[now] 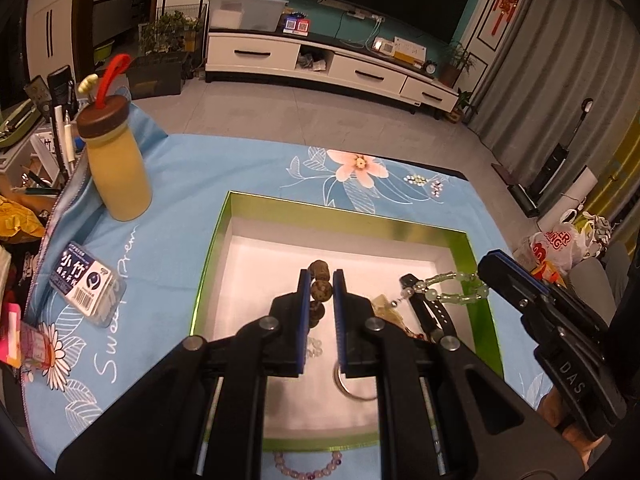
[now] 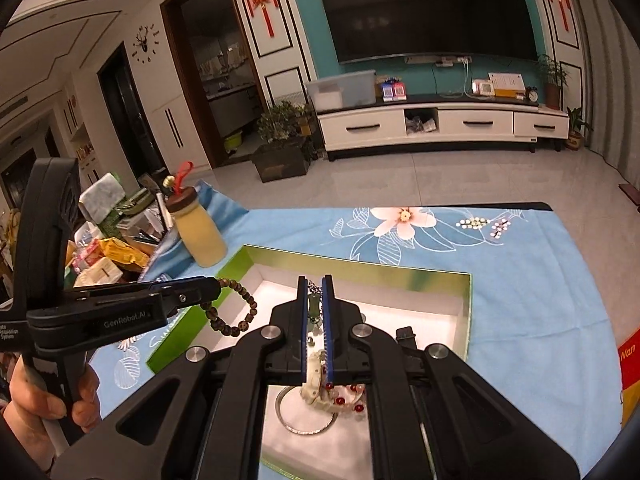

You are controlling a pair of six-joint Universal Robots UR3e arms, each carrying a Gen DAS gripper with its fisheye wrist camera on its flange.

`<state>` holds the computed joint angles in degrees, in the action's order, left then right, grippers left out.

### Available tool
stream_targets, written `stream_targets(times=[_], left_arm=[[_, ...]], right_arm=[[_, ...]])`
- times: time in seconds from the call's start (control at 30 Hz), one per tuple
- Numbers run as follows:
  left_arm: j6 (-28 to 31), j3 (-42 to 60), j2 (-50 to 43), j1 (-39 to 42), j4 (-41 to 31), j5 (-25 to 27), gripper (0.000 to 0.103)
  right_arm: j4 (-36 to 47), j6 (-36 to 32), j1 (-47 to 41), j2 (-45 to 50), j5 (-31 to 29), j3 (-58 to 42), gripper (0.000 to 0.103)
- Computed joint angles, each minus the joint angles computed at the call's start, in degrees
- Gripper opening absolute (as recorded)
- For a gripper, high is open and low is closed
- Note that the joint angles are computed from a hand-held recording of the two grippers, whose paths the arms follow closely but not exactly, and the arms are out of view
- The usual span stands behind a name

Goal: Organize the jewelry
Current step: 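Lower both bracelets into the green box and open both tools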

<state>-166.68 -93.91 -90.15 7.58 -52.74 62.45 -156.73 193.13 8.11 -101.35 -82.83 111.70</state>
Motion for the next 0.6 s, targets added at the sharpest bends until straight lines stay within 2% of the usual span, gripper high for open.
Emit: stream_targets(times=[0.3, 0.6], left_arm=[[-2.6, 6.09, -8.97, -3.82, 1.8, 4.85, 0.011], [-2.99, 8.54, -12.76, -5.4, 2.28, 7.74, 0.011]], right_arm=[[2.09, -1.49, 2.56, 9.01, -6.15, -7.16, 0.006], [2.73, -1.4, 1.59, 12.75, -5.29, -9.08, 0.006]])
